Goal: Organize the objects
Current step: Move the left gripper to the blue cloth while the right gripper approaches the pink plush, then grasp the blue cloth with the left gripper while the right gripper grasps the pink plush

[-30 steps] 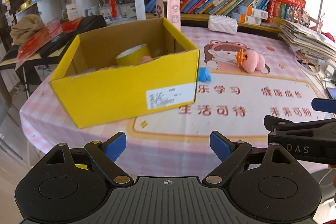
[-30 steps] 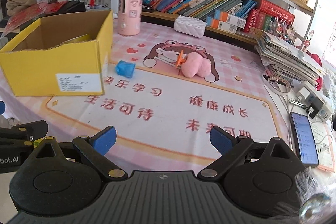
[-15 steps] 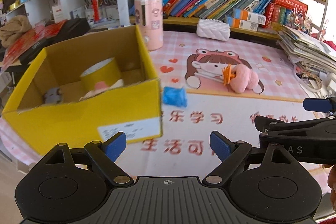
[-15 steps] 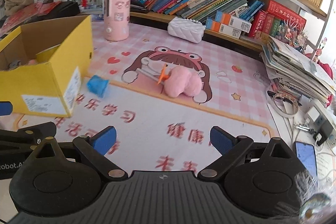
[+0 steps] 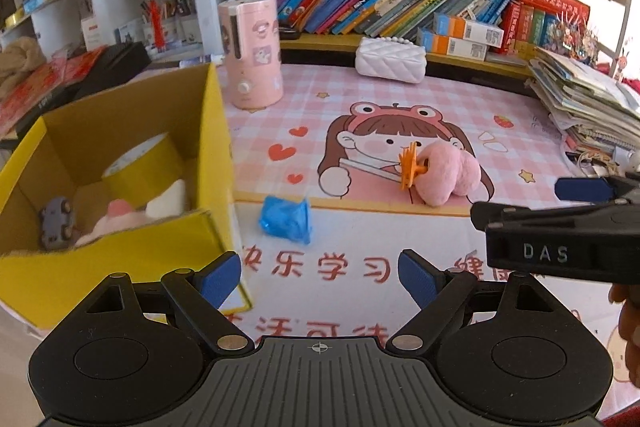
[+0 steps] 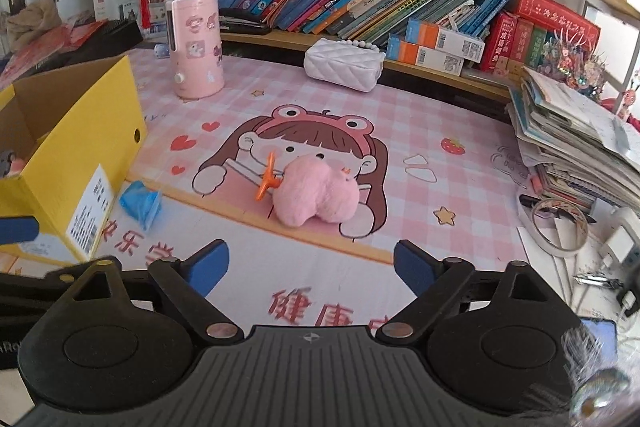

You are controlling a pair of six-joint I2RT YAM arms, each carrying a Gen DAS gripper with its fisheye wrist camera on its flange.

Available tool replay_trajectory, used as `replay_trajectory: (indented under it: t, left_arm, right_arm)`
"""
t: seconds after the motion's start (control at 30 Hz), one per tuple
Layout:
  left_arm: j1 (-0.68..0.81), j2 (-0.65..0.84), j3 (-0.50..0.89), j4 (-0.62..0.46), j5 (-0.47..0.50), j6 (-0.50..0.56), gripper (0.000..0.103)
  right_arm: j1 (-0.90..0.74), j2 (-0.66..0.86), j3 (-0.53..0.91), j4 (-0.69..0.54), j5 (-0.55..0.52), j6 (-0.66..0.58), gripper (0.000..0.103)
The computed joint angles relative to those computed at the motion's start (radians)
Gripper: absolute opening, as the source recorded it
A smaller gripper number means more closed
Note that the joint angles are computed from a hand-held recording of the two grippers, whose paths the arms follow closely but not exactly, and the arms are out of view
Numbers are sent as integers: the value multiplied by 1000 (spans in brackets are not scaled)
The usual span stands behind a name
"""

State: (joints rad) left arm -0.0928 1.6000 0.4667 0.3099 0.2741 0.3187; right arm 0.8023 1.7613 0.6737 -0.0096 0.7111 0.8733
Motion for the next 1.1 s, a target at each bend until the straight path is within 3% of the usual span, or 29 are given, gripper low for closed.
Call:
replay_trajectory:
  t: [0.07,0.2,0.37,0.6,0.8,0.93,1.1]
  left_arm:
    - [-29,18,7,16,-26,-14,83]
    - [-94,81,45,40,-102,-46,65]
    - [-186,197,115,83,-281,-104,63]
    - [-259,313,217,83,-424,-179,56]
    - [-264,345,251,62,-442,-221,55]
    - [-220,353,272,38,-394,-263,55]
    - [-217,370,273,69,-393,-244,55]
  right_arm:
    - [-36,-9,-26,60,-28,-56,86]
    - [-103,-10,-61,152,-72,-147,86]
    - [-189,3,-76,221,-123,-228,86]
    - [-275,27,-71,308,-178,-338,86]
    - [-315,61,-59,364,-228,-405,86]
    - [-334,88,-41,379,-258,-429,86]
    - [-347,113,-23,394,-282,-451,86]
